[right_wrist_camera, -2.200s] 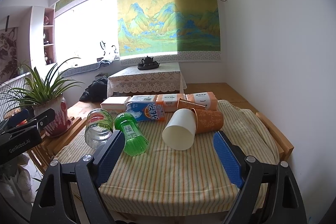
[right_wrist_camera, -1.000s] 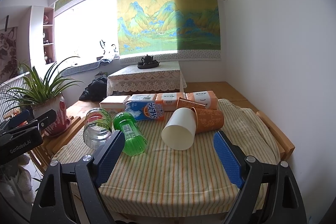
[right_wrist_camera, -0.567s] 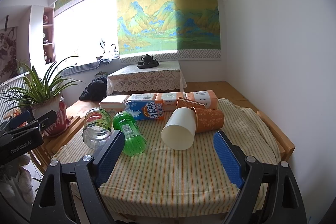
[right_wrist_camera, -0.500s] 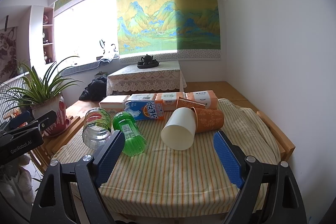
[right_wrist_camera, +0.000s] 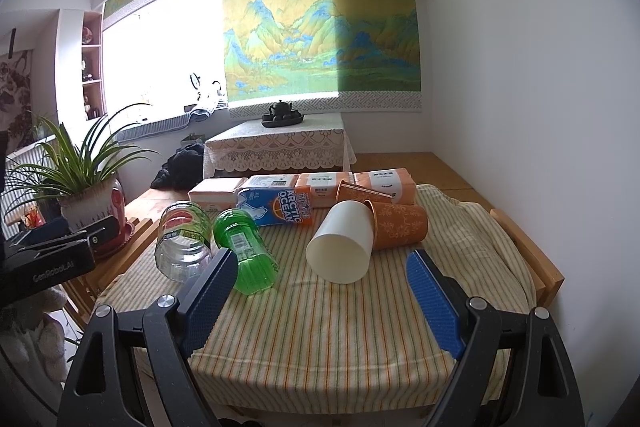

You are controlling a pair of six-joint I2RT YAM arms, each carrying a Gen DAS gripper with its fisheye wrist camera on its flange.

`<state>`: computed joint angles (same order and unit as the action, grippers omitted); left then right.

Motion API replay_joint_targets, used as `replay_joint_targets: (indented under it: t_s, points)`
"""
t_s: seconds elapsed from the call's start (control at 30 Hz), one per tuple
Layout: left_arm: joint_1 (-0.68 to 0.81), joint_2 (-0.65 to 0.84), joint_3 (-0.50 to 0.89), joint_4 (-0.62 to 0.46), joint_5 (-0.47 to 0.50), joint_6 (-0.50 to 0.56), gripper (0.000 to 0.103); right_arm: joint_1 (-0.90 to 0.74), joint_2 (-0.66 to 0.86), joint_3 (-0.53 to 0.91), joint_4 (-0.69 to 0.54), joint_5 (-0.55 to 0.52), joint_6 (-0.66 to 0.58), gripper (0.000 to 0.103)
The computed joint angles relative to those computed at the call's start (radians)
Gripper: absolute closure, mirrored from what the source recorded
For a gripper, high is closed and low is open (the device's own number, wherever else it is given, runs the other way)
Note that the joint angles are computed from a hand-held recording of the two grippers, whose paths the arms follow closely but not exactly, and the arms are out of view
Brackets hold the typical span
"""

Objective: Flip cup upside down

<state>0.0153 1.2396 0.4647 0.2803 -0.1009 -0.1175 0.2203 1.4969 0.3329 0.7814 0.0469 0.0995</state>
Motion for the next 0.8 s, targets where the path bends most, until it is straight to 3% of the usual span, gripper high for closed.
replay_joint_targets:
  t_s: [0.4, 0.8]
  points:
    - [0.12, 0.286, 0.26, -0.17, 0.171, -0.035, 0.001, -0.023, 0.02, 0.003, 0.009, -0.02, -0.001, 0.02]
    - [0.148, 0.566, 0.651, -0.456, 0.271, -0.112, 0.001, -0.084, 0.062, 0.004, 0.045, -0.075, 0.001, 0.02]
